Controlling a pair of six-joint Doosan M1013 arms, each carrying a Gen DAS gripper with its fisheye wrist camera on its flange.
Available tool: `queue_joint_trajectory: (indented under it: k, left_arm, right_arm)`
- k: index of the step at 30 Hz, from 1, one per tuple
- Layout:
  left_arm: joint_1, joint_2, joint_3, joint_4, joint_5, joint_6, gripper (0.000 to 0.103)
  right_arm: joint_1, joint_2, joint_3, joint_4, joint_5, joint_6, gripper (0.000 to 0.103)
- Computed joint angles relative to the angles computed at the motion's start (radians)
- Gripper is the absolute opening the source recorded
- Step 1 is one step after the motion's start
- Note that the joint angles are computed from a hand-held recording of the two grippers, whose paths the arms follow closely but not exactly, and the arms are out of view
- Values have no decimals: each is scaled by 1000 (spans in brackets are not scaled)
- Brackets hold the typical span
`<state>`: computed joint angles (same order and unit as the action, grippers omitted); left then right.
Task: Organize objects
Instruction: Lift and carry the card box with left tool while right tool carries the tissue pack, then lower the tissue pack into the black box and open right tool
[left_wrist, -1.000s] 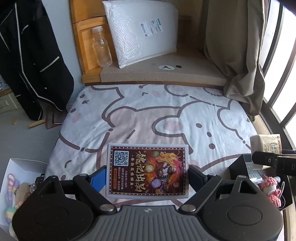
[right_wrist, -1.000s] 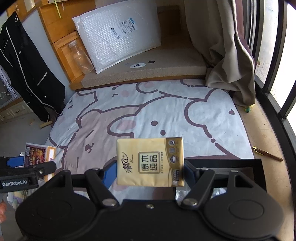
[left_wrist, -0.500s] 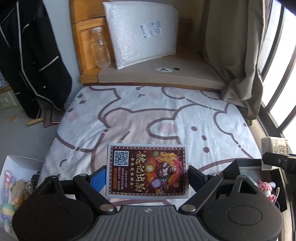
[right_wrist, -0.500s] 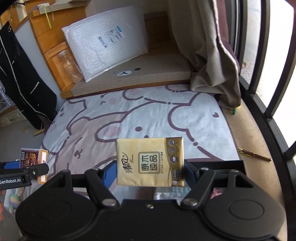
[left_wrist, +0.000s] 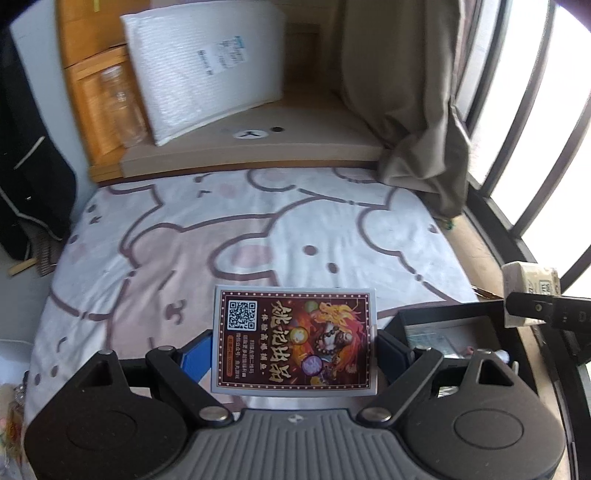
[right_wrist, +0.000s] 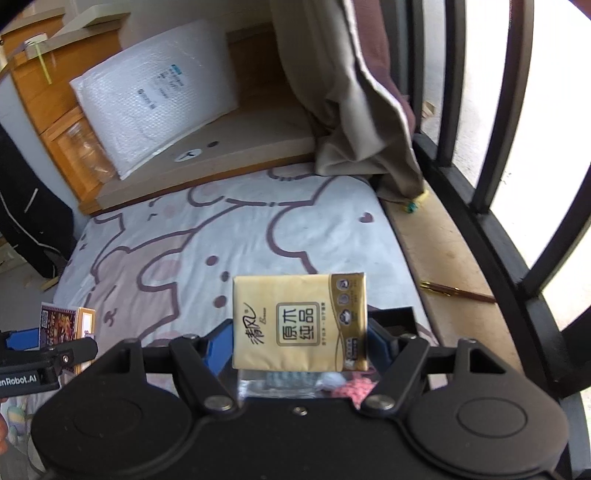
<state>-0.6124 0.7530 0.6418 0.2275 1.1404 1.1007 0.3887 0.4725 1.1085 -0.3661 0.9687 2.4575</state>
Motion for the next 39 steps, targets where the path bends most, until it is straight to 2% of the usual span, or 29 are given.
queue_joint_trajectory:
  k: [15, 22, 26, 28, 33, 39]
  left_arm:
    - [-19, 67, -108, -101, 46, 100, 88]
    - [-17, 99, -158, -111, 80, 116, 88]
    - [-16, 117, -185, -118, 100, 125, 88]
    - [-17, 128, -202, -122, 111, 129, 88]
    - [-19, 152, -242, -147, 134, 133, 88]
    - [-26, 197, -318, -202, 181, 144, 88]
  right_arm:
    - [-53, 38, 1, 105, 84, -82, 74]
    - [-64, 78, -32, 154, 128, -153, 74]
    - [-63, 97, -48, 136, 158, -137, 75]
    - [-62, 101, -49, 111, 166, -111, 85]
    - [-71, 89, -32, 118, 146, -84, 87]
    - [-80, 55, 0, 131, 106, -49, 85]
